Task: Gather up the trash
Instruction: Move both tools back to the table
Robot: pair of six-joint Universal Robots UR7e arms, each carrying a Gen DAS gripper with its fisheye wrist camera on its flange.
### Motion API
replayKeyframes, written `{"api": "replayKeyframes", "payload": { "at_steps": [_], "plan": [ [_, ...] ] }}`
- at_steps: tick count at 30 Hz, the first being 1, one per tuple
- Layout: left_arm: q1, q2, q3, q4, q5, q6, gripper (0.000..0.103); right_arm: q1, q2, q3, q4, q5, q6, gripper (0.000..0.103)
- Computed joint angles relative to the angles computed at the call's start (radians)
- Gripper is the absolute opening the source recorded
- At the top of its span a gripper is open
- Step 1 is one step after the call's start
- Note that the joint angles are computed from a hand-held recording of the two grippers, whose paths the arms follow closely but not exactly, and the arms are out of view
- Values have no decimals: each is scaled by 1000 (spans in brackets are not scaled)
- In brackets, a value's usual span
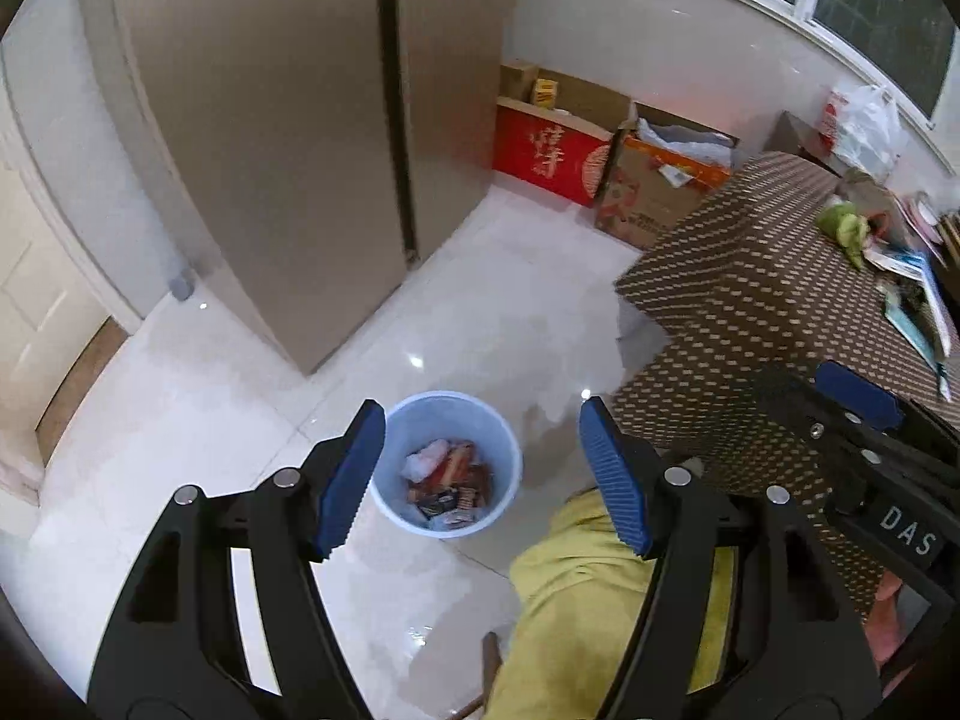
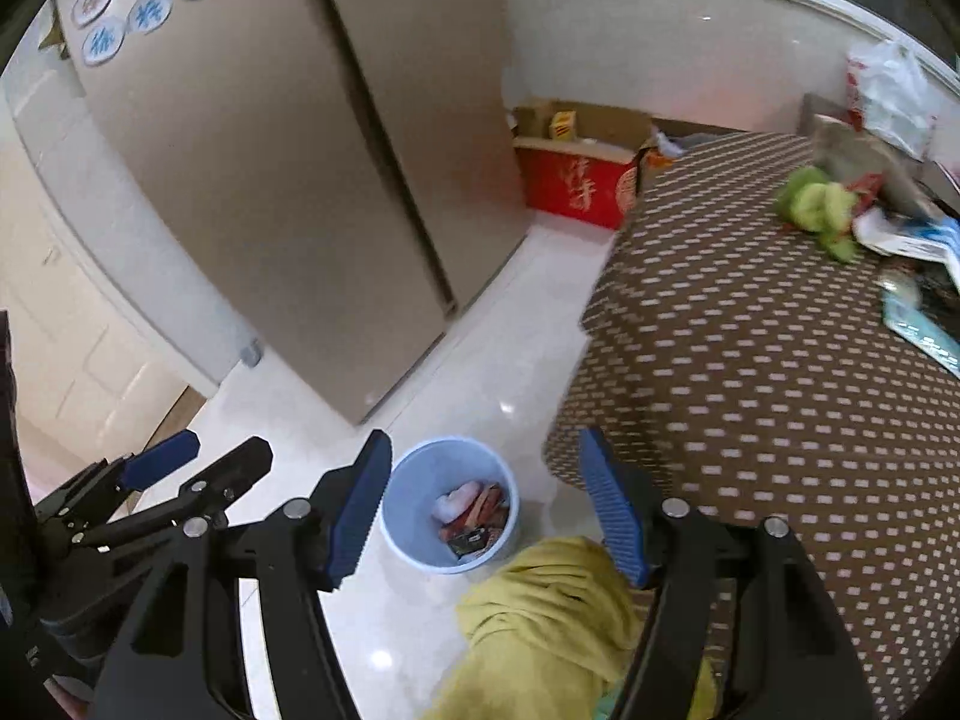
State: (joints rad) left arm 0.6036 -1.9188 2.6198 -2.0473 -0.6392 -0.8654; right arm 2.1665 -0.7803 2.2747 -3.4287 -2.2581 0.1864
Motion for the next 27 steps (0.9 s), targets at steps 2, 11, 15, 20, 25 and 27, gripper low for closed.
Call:
{"api": "replayKeyframes", "payload": {
  "at_steps": [2, 11, 15, 20, 25, 27],
  "plan": [
    [-23, 54, -3, -36, -7, 9, 67, -10, -38, 40, -35, -22, -1, 65],
    [-105, 267, -31, -220, -67, 66, 67, -96, -216, 206, -143, -77, -8, 69],
    [-122, 389, -53, -325, -93, 111, 68, -151, -316, 283, -188, -116, -17, 72],
    [-142, 558, -98, -453, -124, 182, 70, -221, -409, 350, -249, -170, -31, 73],
    [-158, 706, -159, -568, -163, 285, 71, -325, -509, 409, -301, -181, -81, 73],
    [-162, 751, -182, -602, -179, 322, 72, -351, -528, 420, -311, -195, -94, 74]
  ]
}}
